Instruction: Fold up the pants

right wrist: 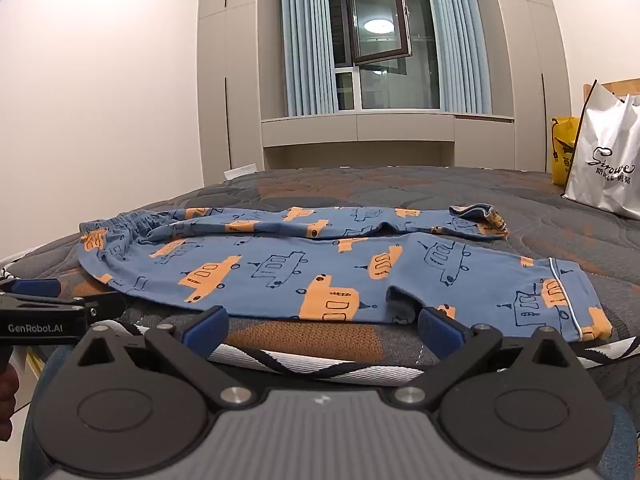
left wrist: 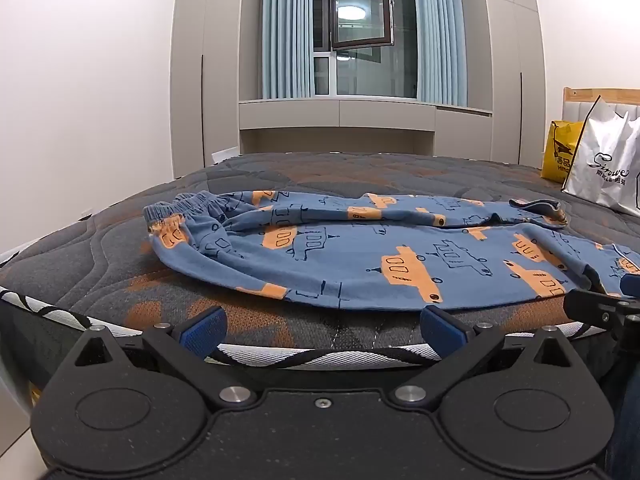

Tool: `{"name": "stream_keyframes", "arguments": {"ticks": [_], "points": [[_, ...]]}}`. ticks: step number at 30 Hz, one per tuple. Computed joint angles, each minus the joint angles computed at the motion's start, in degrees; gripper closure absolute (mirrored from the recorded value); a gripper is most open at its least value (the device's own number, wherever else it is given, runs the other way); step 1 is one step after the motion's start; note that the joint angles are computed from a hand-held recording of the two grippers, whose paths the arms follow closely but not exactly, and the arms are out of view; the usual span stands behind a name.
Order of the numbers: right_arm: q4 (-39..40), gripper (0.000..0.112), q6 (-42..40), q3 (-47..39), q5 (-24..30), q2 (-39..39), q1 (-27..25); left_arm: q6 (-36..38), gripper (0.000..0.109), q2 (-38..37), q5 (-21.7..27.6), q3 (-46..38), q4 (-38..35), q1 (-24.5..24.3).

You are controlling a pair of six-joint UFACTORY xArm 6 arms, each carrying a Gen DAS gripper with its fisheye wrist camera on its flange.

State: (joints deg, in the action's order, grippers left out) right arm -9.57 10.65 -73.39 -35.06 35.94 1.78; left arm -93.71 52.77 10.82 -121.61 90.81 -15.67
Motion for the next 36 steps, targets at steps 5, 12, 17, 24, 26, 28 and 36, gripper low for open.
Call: {"name": "stream_keyframes", "arguments": {"ticks": [5,12,17,24,26,28,36], "points": [[-0.2,0.010,0.2,0.0,0.2,-0.1,-0.1,-0.9,0.006,-0.5,-0.2,0.8,0.7,0.0],[0.8,0.010,-0.5,-0.1,0.0,-0.1,0.2,2.8,0.006,1.1,-0.1,-1.1,-3.0,-0.1],[-0.6,0.010,0.7,-0.1,0.1,-0.1,-0.3,4.5,0.006,1.5,-0.3,-1.5,-4.3,-0.1],[-0.4,0.010,0.5,-0.4,0.4,-0.1,-0.2,5.2,0.006,1.7,-0.8,-1.7,-4.9,0.0],[-0.5,0.010,0.5,-0.5,0.4,0.1,-0.2,5.1,0.006,1.6,-0.6,-1.7,-4.8,0.0],[-0.6,0.010,0.5,-0.3,0.3,0.0,-0.2,5.0,0.006,1.7,-0.7,-1.7,-4.7,0.1],[0.4,0.010,-0.5,0.1,0.4,-0.3,0.2,5.2,0.006,1.6,-0.8,-1.6,-5.1,0.1]]}}
